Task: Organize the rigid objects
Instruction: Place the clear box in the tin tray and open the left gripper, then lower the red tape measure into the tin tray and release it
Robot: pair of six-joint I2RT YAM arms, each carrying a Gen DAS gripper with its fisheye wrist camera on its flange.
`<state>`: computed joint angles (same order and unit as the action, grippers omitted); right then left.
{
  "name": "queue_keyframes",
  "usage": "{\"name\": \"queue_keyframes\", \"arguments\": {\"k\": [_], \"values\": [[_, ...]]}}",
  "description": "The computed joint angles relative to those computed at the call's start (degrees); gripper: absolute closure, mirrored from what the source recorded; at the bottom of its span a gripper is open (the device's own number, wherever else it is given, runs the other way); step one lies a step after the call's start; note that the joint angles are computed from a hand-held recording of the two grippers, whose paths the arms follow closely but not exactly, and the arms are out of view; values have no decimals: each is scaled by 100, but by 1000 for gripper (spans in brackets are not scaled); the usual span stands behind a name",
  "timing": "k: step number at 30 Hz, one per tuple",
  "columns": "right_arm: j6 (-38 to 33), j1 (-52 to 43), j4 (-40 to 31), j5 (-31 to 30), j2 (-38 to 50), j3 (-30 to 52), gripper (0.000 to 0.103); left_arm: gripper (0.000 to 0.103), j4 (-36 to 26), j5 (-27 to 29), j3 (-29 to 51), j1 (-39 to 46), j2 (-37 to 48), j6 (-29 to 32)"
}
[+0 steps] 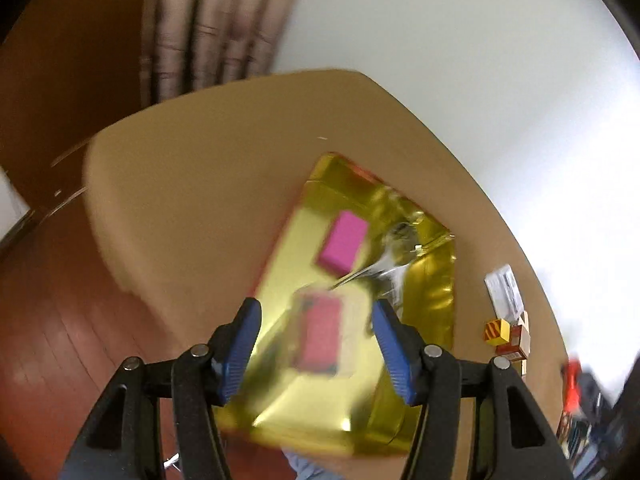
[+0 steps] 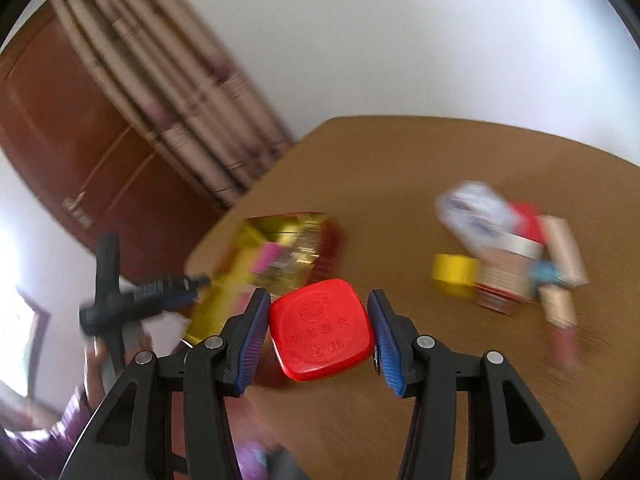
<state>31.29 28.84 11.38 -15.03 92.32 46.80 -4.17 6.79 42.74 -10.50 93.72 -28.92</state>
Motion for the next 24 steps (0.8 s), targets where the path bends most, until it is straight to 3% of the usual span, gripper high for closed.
{"name": "queue_keyframes", "arguments": {"k": [6,9,12,16,20,24], "values": [[39,506,-1272,-257,2718,3519,55,44,433,-863,-1390,117,-1150,-56],[161,649,-2106,-213,3972,5348,55,44,921,-1151,-1686,161,-1270,-98],[366,746,-2798,-112,4879,6753,55,44,1002,-1462,-1715,151,-1370,10],[582,793,-3246,-32,5508,7709,55,44,1086,-1389,-1810,360,-1436,178],[741,802,-3370,-56,5786,8083,54,44,975,-1422,-1712,413,-1374,271],[878,784,-3040,-143,5686,7877,54,44,1016,-1354,-1626,388,-1125,307]]}}
